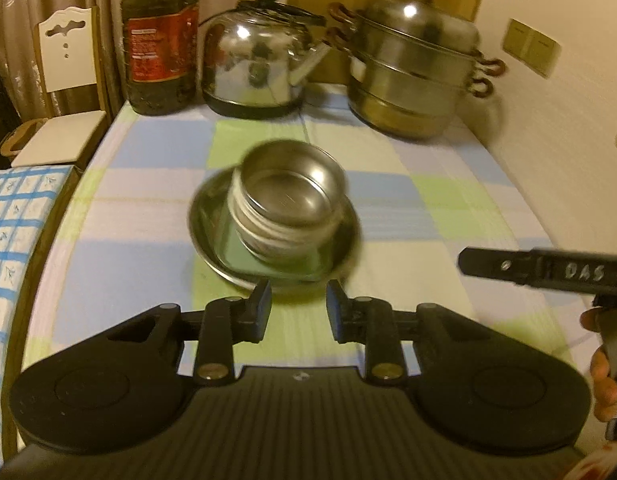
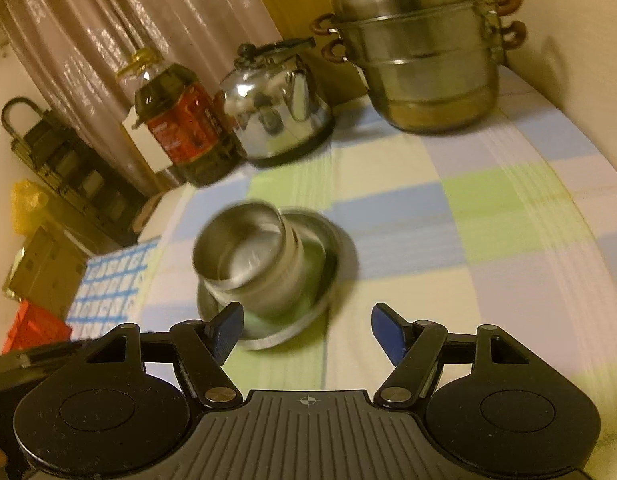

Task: Organize plates and bowls
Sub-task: 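Withdraw both grippers up and away from the stacked dishes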

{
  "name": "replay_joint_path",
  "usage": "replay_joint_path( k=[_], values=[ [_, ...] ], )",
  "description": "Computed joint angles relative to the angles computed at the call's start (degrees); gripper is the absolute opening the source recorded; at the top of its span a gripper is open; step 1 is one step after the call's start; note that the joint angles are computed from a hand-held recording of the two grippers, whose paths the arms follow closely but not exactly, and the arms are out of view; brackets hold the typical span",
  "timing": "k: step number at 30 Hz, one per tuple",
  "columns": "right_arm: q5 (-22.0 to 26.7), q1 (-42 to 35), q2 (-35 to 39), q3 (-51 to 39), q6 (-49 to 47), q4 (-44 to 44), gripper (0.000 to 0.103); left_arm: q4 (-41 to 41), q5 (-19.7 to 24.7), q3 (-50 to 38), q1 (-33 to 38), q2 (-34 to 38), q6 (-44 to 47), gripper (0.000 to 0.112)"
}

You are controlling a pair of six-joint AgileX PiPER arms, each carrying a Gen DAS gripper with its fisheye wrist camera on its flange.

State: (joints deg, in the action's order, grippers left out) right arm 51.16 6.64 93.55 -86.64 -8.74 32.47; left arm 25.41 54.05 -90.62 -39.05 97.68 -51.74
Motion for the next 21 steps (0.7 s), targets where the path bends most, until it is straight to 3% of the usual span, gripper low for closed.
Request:
replay_joint_path(
  k=[10,21],
  values=[
    [4.85,-4.87,-13.39,15.23,-8.13,-0.45,0.071,4.51,4.28,1.04,-13.95,-0.11,-11.96,0.026],
    [10.32,-11.28,-25.43,25.46,-13.51,-0.47,0.071,7.58,7.99,1.73,-23.72,-0.52,-20.53,0.026]
  ],
)
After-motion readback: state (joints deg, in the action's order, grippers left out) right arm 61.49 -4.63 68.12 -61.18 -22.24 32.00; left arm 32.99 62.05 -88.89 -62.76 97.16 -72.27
